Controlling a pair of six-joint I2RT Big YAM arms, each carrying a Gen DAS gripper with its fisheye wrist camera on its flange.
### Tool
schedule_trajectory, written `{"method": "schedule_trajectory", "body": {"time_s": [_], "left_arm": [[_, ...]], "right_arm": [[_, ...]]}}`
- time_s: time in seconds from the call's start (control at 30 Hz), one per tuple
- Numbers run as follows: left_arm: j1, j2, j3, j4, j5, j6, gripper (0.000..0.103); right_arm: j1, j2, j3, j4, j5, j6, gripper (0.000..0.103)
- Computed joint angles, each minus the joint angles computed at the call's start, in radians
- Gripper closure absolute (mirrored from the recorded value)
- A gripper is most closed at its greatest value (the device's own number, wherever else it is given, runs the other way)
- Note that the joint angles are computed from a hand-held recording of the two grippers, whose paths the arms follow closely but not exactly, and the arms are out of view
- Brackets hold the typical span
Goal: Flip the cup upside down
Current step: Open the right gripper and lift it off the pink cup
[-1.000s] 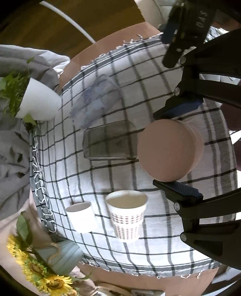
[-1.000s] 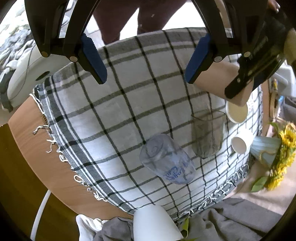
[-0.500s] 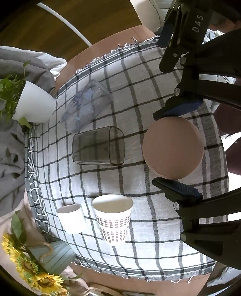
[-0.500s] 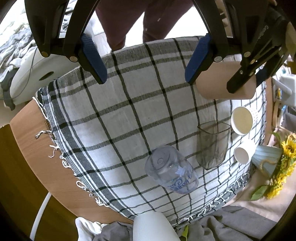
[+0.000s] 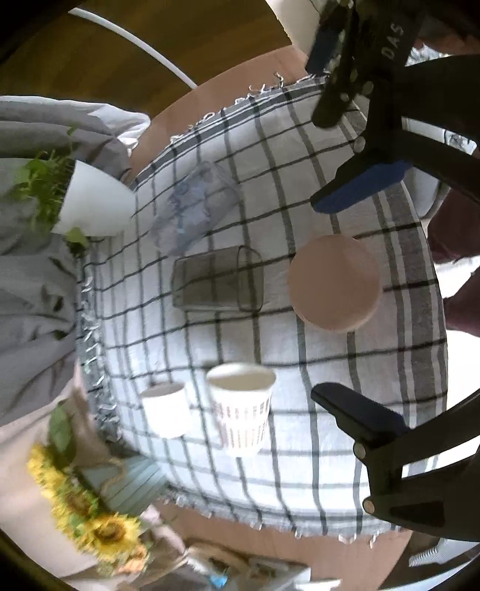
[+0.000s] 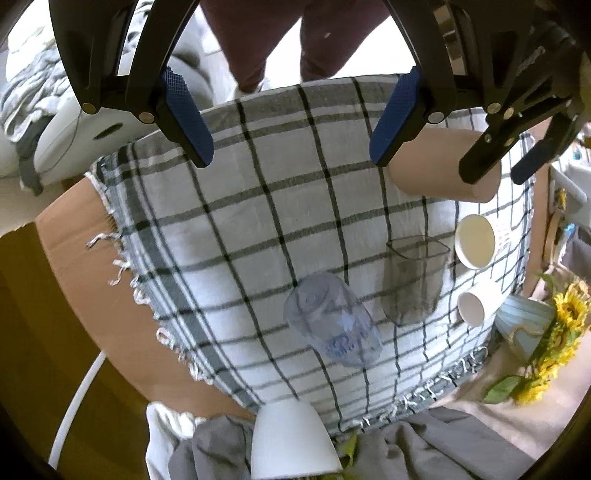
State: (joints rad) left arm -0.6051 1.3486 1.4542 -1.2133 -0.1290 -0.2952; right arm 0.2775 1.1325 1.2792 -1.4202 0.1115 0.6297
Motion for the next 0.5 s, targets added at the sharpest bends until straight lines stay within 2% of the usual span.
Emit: {"method": "schedule_trajectory", "body": {"time_s": [0.13,0.23,0.5], "left_arm": [[-0.02,-0.049,-0.012,-0.014,-0.092,-0.042,0.003],[-0.015,-0.083,-0.02,-0.036,-0.112,-0.092,0.002],[-0.01,-0.172,-0.06,-0.069,-0.2,-0.196,0.001]], "right_arm": [[0.028,-0.026,0.028,-0.012,0.063,-0.025,0.012],[0.063,-0.053,0.047,-0.011,0.117,-0.034,0.011],[0.192,-0.137,0.047,0.095,0.278,-0.027,0.009]]}}
